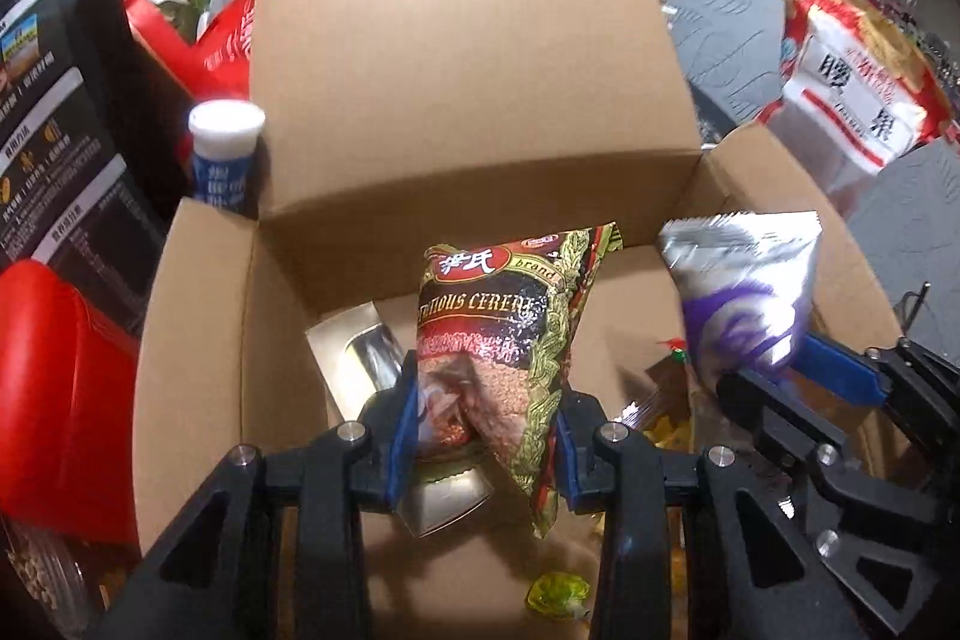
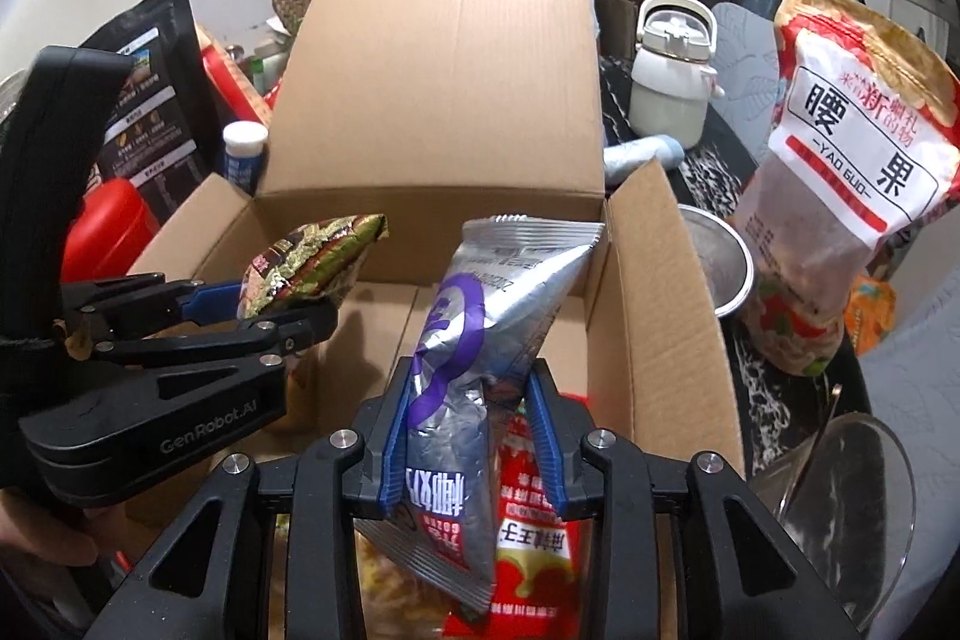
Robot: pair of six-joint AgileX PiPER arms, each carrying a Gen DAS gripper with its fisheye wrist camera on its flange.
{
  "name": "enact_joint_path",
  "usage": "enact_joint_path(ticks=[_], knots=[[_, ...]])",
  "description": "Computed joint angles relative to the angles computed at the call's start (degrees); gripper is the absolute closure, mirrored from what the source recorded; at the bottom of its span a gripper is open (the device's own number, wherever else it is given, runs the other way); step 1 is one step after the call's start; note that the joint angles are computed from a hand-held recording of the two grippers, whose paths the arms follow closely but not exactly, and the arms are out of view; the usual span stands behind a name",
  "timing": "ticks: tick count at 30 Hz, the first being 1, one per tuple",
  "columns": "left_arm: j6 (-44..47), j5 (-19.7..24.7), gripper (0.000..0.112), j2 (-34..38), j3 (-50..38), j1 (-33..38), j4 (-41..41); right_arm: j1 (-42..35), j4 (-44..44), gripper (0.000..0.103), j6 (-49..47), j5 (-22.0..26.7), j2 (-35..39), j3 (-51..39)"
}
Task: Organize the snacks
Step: 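Lower both packets into the cardboard box and open both grippers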
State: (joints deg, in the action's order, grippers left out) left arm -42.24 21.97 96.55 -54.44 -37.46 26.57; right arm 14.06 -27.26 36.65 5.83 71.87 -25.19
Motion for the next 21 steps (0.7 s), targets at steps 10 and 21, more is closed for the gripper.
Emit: enact_joint_path(ticks=[10, 21], knots=[[-0.39, 4.57, 0.074, -0.34, -2.08, -1.21, -0.21, 3.63, -10.57, 0.042, 12.54, 4.50, -4.06, 0.35], [-10.34, 8.70, 0.053, -8.17, 1.37, -5.87, 8.44, 9.51, -11.43, 0.041, 15.86, 16.10, -14.84, 0.03]])
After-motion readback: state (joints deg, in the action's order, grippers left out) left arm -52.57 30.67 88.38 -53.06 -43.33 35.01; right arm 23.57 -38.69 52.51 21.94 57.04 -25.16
